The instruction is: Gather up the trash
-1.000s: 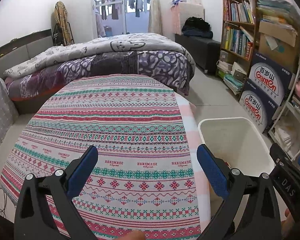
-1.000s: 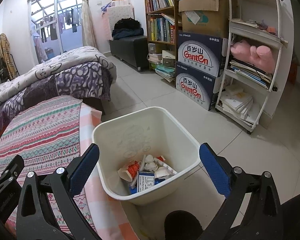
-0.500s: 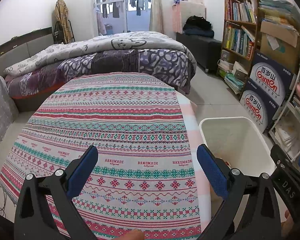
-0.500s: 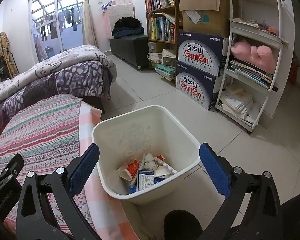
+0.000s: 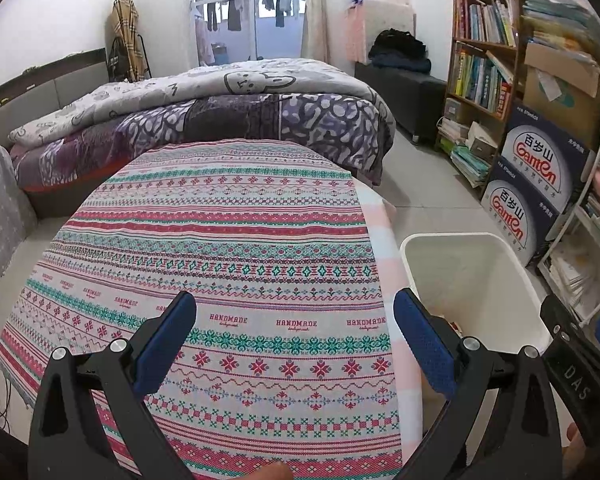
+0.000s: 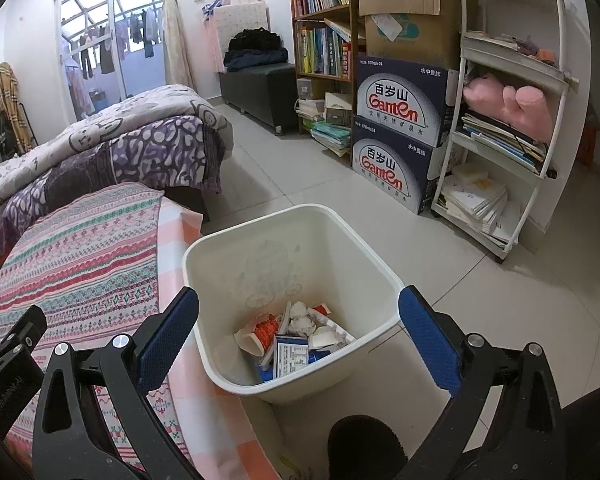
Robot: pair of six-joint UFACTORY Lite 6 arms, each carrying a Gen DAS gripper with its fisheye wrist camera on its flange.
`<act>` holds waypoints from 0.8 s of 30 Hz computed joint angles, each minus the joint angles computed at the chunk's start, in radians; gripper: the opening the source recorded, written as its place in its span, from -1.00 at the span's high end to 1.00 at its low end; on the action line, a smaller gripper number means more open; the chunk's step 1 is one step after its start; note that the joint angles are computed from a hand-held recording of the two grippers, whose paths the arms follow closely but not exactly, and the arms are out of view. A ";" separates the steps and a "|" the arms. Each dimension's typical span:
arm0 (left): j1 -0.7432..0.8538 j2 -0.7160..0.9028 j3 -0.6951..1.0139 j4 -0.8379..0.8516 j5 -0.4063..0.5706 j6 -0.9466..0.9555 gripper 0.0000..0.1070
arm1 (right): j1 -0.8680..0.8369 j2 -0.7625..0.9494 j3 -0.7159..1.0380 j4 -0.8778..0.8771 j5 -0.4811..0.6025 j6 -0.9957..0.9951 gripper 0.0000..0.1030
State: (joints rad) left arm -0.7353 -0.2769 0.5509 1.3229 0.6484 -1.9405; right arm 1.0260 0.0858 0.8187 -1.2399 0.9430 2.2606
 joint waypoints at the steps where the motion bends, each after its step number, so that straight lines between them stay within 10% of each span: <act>1: -0.001 0.001 -0.001 0.001 0.001 -0.002 -0.80 | 0.001 -0.001 -0.002 -0.001 0.001 0.002 -0.86; 24: -0.008 -0.008 -0.027 0.073 -0.012 -0.040 -0.69 | -0.028 -0.005 -0.004 0.018 -0.046 -0.032 -0.86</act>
